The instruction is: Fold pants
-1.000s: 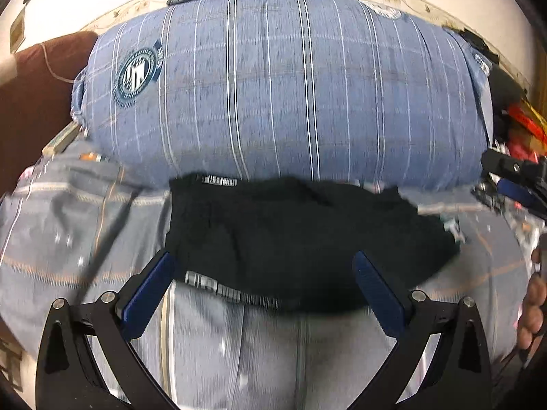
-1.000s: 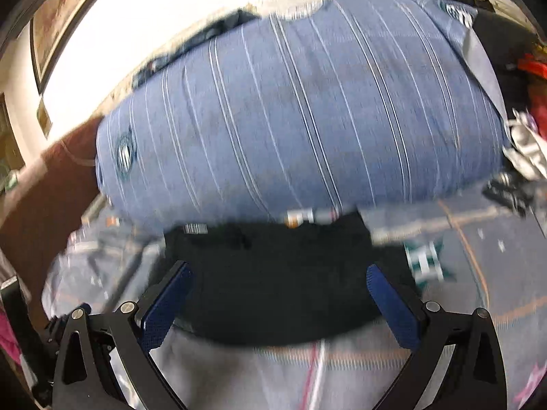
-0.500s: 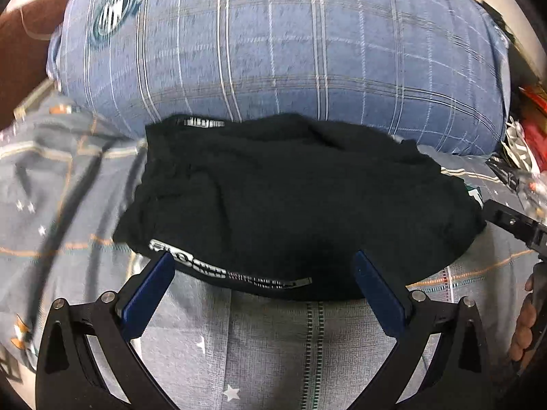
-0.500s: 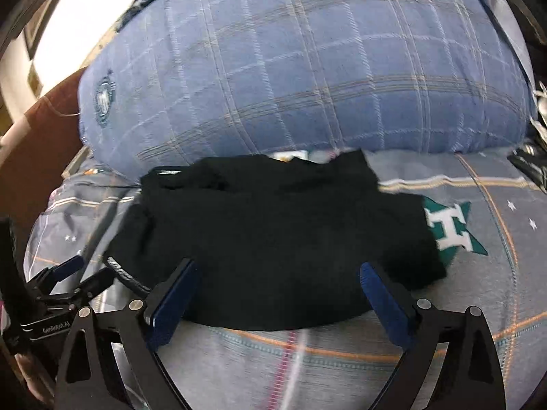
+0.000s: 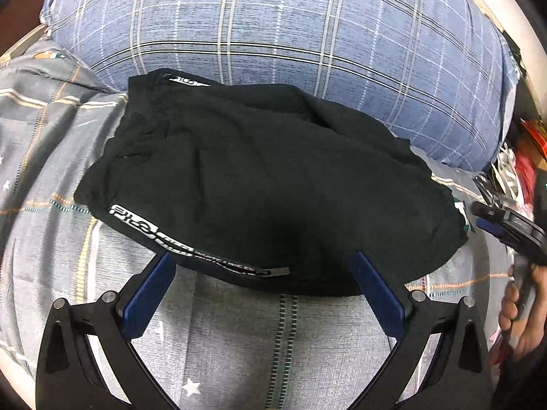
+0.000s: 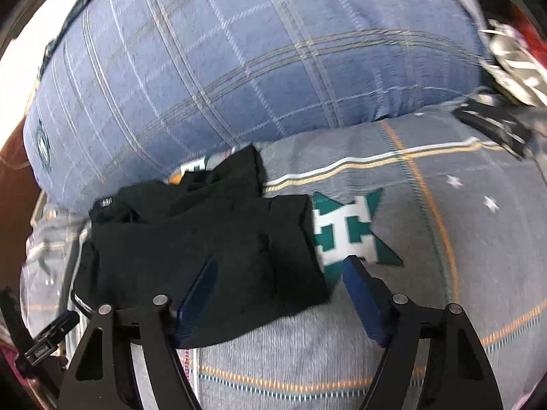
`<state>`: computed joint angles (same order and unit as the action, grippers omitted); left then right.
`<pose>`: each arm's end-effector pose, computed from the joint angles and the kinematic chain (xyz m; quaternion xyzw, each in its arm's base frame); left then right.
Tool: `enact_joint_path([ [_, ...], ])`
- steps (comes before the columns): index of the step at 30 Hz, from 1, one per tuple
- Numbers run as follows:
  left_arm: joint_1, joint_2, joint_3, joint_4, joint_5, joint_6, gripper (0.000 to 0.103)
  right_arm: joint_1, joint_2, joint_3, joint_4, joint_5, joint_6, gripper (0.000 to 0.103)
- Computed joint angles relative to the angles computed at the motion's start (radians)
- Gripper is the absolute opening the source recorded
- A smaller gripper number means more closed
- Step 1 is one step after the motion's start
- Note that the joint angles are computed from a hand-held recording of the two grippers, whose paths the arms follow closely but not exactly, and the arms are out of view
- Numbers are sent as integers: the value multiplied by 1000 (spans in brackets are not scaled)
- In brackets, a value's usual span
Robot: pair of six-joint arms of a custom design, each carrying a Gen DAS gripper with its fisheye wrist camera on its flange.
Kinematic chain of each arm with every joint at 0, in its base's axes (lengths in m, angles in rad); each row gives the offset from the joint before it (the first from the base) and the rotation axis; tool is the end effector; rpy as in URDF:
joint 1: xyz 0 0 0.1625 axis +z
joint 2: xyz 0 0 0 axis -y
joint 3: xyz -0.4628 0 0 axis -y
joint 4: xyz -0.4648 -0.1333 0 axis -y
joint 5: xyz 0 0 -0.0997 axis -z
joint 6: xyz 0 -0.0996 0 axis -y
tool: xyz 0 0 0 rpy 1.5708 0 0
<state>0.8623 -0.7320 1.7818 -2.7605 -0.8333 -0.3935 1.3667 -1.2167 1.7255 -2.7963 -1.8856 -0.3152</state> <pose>-0.2934 -0.6502 0.0096 0.1211 0.9229 -0.2438 0.2722 -0.0423 -0.7099 0.3643 -0.0035 -0.9265 0.2971 0.2308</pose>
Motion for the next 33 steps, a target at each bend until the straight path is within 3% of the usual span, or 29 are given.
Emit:
enact_joint_path([
  [2, 5, 9, -10, 17, -8, 1, 103, 0, 23, -9, -4, -41, -13, 67],
  [4, 12, 15, -22, 52, -16, -21, 98, 5, 39, -13, 11, -84, -15, 47],
  [7, 19, 28, -50, 113, -38, -52, 92, 29, 54, 5, -44, -165, -101, 31],
  [10, 11, 45, -71, 170, -11, -75, 88, 22, 28, 25, -28, -126, -102, 7],
  [13, 13, 61, -95, 212, 2, -96, 81, 18, -14, 54, -21, -83, -102, 7],
  [16, 27, 63, -105, 229, 0, -116, 57, 25, -38, 72, -33, -76, -127, 7],
  [17, 32, 63, -108, 237, 9, -128, 41, 27, -35, 71, -36, -93, -128, 7],
  [19, 38, 52, -95, 194, -20, -110, 28, 30, -13, 54, -7, -139, -130, 7],
  [20, 41, 41, -87, 182, -53, -104, 9, 32, -7, 53, 5, -162, -137, 7],
  [21, 35, 25, -72, 164, -68, -105, 1, 35, -9, 59, 3, -176, -148, 6],
  [24, -4, -9, -28, 110, -15, -71, 0, 43, -40, 90, -42, -182, -185, 6],
  [27, -10, -27, -11, 91, -34, -32, 0, 30, -61, 104, -28, -165, -179, 6],
  [29, 9, -37, -16, 115, -37, -68, 0, 15, -68, 107, -2, -110, -175, 8],
  [30, 26, -47, -16, 113, -58, -89, 6, 12, -70, 105, 6, -87, -157, 13],
  [31, 40, -55, -18, 118, -72, -104, 13, 11, -69, 100, 14, -75, -140, 40],
  [32, 54, -68, -14, 121, -82, -130, 41, 8, -70, 96, 21, -58, -120, 61],
  [33, 69, -86, 1, 98, -79, -162, 75, 5, -71, 95, 17, -37, -97, 94],
])
